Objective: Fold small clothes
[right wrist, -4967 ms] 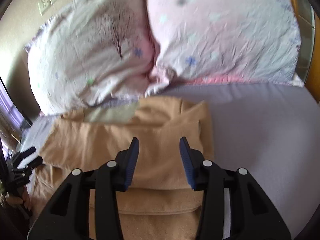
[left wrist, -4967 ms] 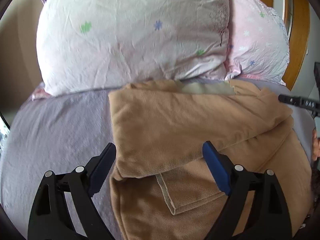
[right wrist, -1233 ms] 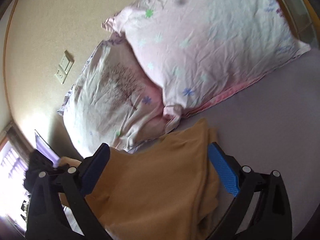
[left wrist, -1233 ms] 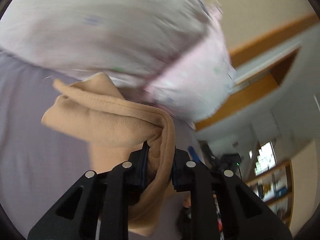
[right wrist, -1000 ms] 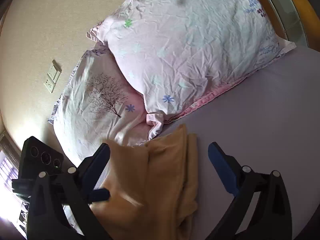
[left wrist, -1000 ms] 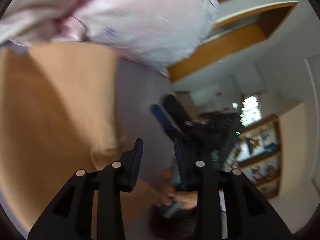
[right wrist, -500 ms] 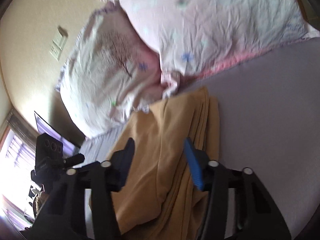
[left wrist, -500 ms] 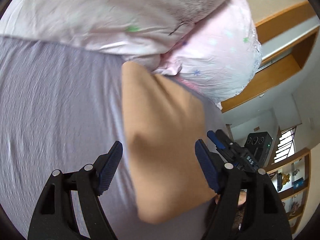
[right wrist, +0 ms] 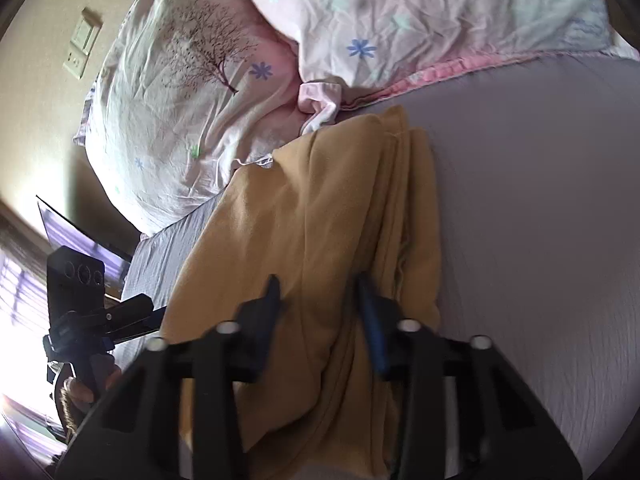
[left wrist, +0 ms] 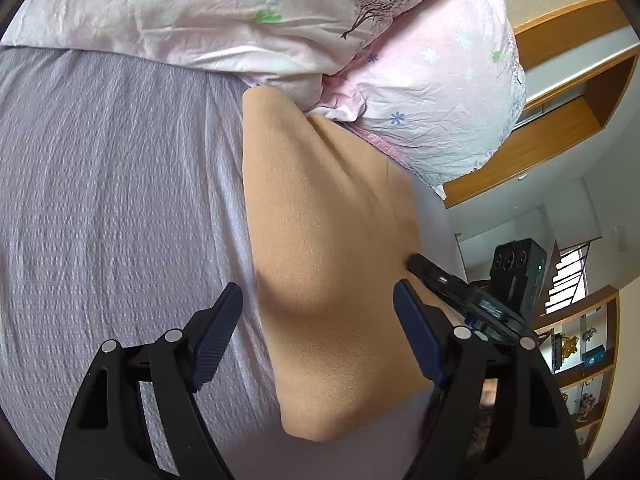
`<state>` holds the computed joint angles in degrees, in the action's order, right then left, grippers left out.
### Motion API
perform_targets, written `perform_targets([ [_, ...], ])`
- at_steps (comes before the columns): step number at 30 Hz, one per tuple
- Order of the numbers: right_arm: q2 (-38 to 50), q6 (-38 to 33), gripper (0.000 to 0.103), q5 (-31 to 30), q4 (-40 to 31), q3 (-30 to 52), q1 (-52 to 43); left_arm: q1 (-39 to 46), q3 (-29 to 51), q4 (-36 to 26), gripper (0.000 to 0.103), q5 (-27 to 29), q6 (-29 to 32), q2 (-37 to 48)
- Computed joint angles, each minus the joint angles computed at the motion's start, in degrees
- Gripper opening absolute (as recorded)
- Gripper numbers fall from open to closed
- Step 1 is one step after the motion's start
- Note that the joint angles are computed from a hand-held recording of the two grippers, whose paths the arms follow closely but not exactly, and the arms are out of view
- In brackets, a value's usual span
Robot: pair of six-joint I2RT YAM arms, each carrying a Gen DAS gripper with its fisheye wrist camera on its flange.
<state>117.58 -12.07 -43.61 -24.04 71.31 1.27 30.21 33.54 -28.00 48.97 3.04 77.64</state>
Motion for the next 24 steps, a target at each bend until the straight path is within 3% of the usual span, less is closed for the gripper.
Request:
perform_targets([
  [6,-10.3,2.4,0.012,-0.3,10.3,-6.0,-1.8,-0.2,0.3,0.7,0.080,0.1,-0.9,0.0],
  [8,-10.0,2.7,0.012,3.0,9.5,-5.7,-2.4,-1.2,0.4,1.5,0.081,0.1,-1.9,0.3],
  [10,-6.2,0.8,0.017,9.2,3.7,-2.3,-1.6,-2.9,0.3,2.6,0.081,-0.2,-3.0,0.7],
  [12,-3.0,2.4,0.040,9.2,-0.3,0.1,-2.9,-5.1,0.3,4.1,0.081,-1.2,-4.2,1.7],
  [13,-2.2,3.5,0.061,5.5,-1.2,0.5,-4.7,-6.4,0.3,5.1,0.081,-2.1,-5.2,2.3],
  [14,-1.8,3.8,0.071,2.4,-1.7,0.7,-6.1,-7.3,0.1,5.9,0.081,-2.7,-5.9,2.8],
  [20,2.3,-1.2,0.070,-2.5,-8.2,2.9,-7.7,-11.3,-1.6,11.9,0.082,-3.4,-9.6,3.7],
  [21,2.7,-1.7,0.065,-3.9,-8.2,2.8,-7.8,-11.6,-2.5,13.8,0.078,-3.6,-10.8,3.3],
  [22,3.9,-2.9,0.044,-5.5,-9.9,3.8,-7.6,-11.7,-3.1,14.9,0.064,-4.0,-11.2,3.2],
  [24,3.6,-2.0,0.038,-7.1,-5.9,1.7,-7.1,-10.1,-3.2,14.8,0.044,-3.1,-9.6,4.1],
])
